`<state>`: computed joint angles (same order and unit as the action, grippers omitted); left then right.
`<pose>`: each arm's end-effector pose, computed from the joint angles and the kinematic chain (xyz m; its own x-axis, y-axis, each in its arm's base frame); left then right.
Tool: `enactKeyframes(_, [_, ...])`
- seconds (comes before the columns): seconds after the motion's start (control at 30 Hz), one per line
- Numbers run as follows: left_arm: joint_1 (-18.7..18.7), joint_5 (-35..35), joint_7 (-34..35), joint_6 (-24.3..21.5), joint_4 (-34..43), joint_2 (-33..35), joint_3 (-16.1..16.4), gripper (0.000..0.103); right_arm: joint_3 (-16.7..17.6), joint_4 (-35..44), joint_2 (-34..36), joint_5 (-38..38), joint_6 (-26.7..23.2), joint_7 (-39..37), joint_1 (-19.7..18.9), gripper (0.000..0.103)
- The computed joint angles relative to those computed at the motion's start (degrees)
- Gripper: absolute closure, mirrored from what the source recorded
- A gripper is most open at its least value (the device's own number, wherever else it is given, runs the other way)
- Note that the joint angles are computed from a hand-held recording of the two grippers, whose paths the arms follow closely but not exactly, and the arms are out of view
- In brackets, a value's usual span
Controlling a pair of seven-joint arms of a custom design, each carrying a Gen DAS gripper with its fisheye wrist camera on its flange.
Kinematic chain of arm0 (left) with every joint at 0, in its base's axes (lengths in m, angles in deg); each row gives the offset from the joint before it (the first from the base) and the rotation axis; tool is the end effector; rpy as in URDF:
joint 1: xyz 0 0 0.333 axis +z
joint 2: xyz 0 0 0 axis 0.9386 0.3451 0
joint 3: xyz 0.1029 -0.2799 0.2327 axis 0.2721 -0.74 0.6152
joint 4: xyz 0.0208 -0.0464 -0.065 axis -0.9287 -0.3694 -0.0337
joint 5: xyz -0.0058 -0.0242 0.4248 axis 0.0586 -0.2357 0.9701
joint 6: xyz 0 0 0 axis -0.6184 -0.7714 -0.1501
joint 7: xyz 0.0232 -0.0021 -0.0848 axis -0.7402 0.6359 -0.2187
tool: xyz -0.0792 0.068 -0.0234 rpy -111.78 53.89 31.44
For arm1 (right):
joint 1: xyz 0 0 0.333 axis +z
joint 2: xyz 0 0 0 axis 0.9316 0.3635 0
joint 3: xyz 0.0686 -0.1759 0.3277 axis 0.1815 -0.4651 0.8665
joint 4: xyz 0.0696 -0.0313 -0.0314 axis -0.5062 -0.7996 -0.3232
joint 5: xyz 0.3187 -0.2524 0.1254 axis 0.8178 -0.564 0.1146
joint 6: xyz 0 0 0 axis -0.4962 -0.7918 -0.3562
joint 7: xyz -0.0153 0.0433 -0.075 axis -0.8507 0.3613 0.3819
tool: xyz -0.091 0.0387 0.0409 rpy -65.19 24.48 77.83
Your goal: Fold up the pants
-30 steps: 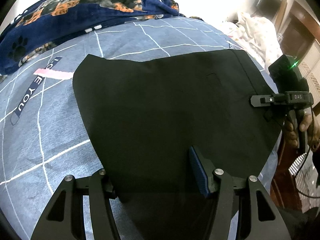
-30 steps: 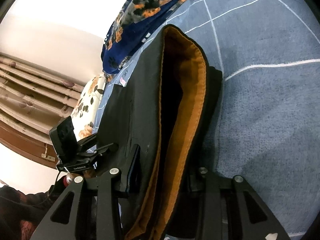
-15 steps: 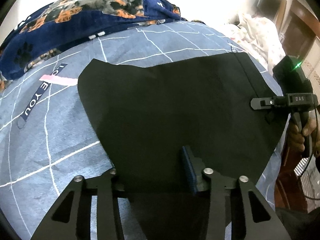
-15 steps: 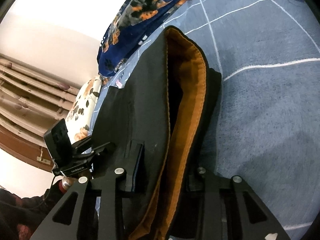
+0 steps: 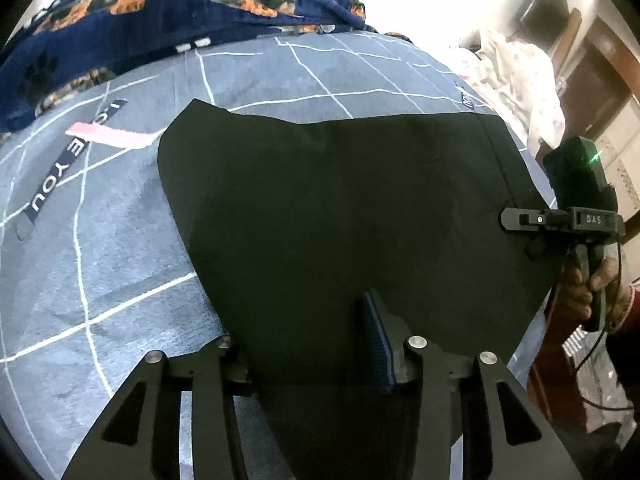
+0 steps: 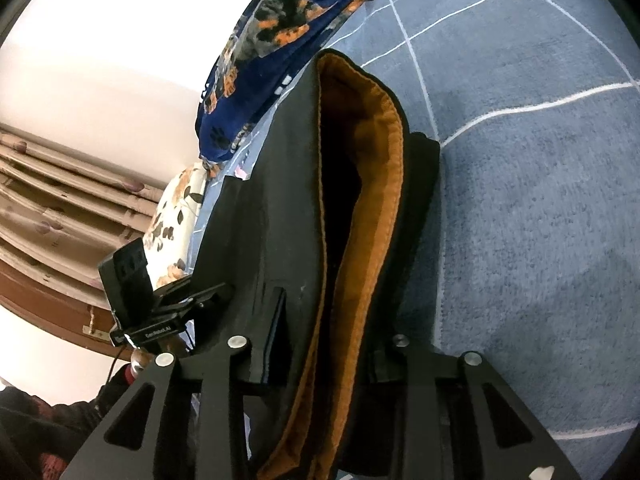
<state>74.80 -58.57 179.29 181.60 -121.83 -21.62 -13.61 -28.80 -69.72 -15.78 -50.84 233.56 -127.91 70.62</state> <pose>0.7658 -0.0809 0.4321 -0.8381 -0.4799 0.2593 -0.5445 0.7070 -0.4514 0.5562 0.2210 0.3976 -0.2434 -0.5853 -0.7734 -0.7052 0.6542 -0.2732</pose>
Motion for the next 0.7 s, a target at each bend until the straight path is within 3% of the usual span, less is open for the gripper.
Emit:
enactKeyframes(0.1, [0.1,-0.2,1.1,0.4,-0.4,-0.1,-0.3,0.055,0.3,0.3,0.2,-0.6,-0.1,0.6,-0.4,0.073])
enactKeyframes(0.2, [0.4,-1.6,4.0,3.9,-3.6,-1.8,-0.7,0.061,-0.8,0.2,-0.3,1.3,-1.4,-2.3,1.3,0.073])
enactKeyframes(0.3, [0.8,-4.2,5.4,7.4,-6.3,-3.8,-0.9,0.075,-4.3,-1.8,-1.2,11.0,-0.8,-9.8,6.5,0.075])
enactKeyframes(0.43, [0.8,-5.9,7.4,10.1,-8.5,-5.7,-0.9,0.083,-5.8,-3.3,-1.5,20.3,1.3,-15.9,9.8,0.078])
enactKeyframes(0.7, [1.5,-8.5,8.0,11.4,-9.3,-7.5,-0.2,0.084,-5.1,-2.2,-1.5,27.8,2.1,-21.0,12.2,0.079])
